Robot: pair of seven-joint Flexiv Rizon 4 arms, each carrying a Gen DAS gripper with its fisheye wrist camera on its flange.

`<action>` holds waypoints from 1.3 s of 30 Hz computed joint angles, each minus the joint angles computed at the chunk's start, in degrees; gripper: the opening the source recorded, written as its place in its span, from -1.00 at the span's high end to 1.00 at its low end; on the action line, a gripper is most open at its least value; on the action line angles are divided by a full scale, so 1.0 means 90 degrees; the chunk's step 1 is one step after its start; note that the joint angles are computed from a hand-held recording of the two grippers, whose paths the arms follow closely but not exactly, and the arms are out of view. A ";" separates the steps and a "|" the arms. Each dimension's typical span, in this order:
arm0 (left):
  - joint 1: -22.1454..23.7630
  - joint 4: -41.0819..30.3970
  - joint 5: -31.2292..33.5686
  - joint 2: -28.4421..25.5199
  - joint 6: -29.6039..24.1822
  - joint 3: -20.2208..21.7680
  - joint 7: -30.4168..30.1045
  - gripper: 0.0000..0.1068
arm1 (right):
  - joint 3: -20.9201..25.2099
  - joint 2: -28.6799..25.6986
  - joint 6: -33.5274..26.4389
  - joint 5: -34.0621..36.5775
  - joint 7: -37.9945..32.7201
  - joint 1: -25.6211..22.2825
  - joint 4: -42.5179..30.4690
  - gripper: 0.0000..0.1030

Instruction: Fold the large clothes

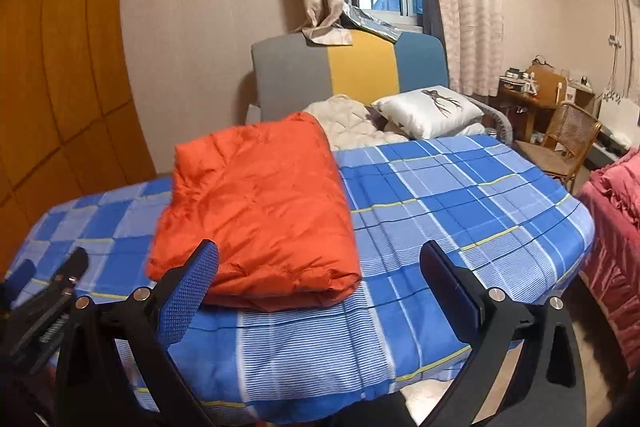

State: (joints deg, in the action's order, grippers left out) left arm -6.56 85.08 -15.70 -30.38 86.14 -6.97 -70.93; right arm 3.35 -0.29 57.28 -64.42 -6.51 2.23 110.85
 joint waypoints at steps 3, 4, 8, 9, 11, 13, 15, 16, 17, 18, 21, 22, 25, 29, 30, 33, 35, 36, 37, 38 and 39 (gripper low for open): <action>0.0113 0.0235 0.0003 0.0156 0.0144 -0.0103 0.0110 -0.90 | 0.0057 -0.0024 -0.0040 -0.0115 -0.0067 0.0080 -0.0003 -0.94; 0.0122 0.0273 -0.0007 0.0185 0.0158 -0.0088 0.0105 -0.90 | 0.0076 -0.0057 -0.0020 -0.0096 -0.0076 0.0117 -0.0009 -0.94; 0.0157 0.0345 -0.0059 0.0255 0.0138 0.0034 0.0027 -0.90 | 0.0099 -0.0133 0.0054 -0.0057 -0.0049 0.0228 -0.0006 -0.94; 0.0188 0.0354 -0.0067 0.0255 0.0148 0.0030 0.0029 -0.90 | 0.0109 -0.0155 -0.0003 -0.0078 -0.0068 0.0271 -0.0018 -0.94; 0.0119 0.0313 -0.0022 0.0231 0.0131 0.0192 -0.0075 -0.90 | 0.0125 -0.0185 -0.0083 -0.0079 -0.0060 0.0351 -0.0045 -0.94; 0.0094 0.0269 0.0018 0.0215 0.0091 0.0274 -0.0149 -0.90 | 0.0116 -0.0199 -0.0065 -0.0037 -0.0078 0.0397 -0.0065 -0.94; 0.0151 0.0265 0.0007 0.0221 0.0102 0.0232 -0.0169 -0.90 | 0.0097 -0.0189 -0.0049 -0.0125 0.0021 0.0417 -0.0078 -0.94; 0.0200 0.0276 -0.0012 0.0226 0.0100 0.0168 -0.0145 -0.90 | 0.0094 -0.0191 -0.0070 -0.0136 0.0020 0.0426 -0.0093 -0.94; 0.0223 0.0278 -0.0018 0.0231 0.0083 0.0142 -0.0130 -0.90 | 0.0096 -0.0192 -0.0113 -0.0168 0.0051 0.0440 -0.0101 -0.94; 0.0229 0.0273 -0.0016 0.0230 0.0068 0.0136 -0.0122 -0.90 | 0.0096 -0.0188 -0.0129 -0.0183 0.0082 0.0446 -0.0101 -0.94; 0.0294 0.0316 -0.0047 0.0252 0.0047 0.0017 -0.0036 -0.90 | 0.0090 -0.0167 -0.0139 -0.0177 0.0121 0.0439 -0.0081 -0.94; 0.0283 0.0328 -0.0045 0.0258 0.0053 0.0013 -0.0022 -0.90 | 0.0088 -0.0162 -0.0144 -0.0164 0.0096 0.0433 -0.0078 -0.94; 0.0267 0.0400 -0.0035 0.0300 0.0108 -0.0034 0.0055 -0.90 | 0.0084 -0.0125 -0.0140 -0.0172 0.0098 0.0410 -0.0061 -0.94; 0.0303 0.0494 -0.0085 0.0375 0.0162 -0.0138 0.0149 -0.90 | 0.0101 -0.0060 -0.0130 -0.0155 0.0092 0.0373 -0.0021 -0.94; 0.0273 0.0483 -0.0090 0.0407 0.0072 -0.0093 0.0138 -0.90 | 0.0124 -0.0043 -0.0173 -0.0019 -0.0025 0.0382 -0.0028 -0.94; 0.0201 0.0524 -0.0089 0.0520 0.0066 -0.0005 0.0129 -0.90 | 0.0175 0.0038 -0.0347 0.0015 -0.0080 0.0398 -0.0046 -0.94; 0.0212 0.0577 -0.0083 0.0595 0.0077 -0.0027 0.0184 -0.90 | 0.0183 0.0099 -0.0250 0.0077 -0.0119 0.0380 -0.0039 -0.94; 0.0288 0.0624 -0.0143 0.0632 0.0104 -0.0138 0.0240 -0.90 | 0.0189 0.0123 -0.0238 0.0035 -0.0082 0.0365 -0.0029 -0.94; 0.0282 0.0629 -0.0163 0.0648 0.0095 -0.0131 0.0239 -0.90 | 0.0204 0.0137 -0.0275 -0.0039 -0.0075 0.0362 -0.0032 -0.94; 0.0344 0.0660 -0.0232 0.0673 0.0095 -0.0223 0.0292 -0.90 | 0.0210 0.0147 -0.0251 -0.0065 -0.0081 0.0352 -0.0019 -0.94; 0.0351 0.0670 -0.0265 0.0686 0.0087 -0.0236 0.0309 -0.90 | 0.0220 0.0150 -0.0259 -0.0061 -0.0083 0.0348 -0.0009 -0.94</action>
State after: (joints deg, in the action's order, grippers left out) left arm -3.40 91.11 -18.08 -24.20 86.93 -9.09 -68.15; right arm 5.33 1.06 54.95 -64.97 -7.26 5.37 110.77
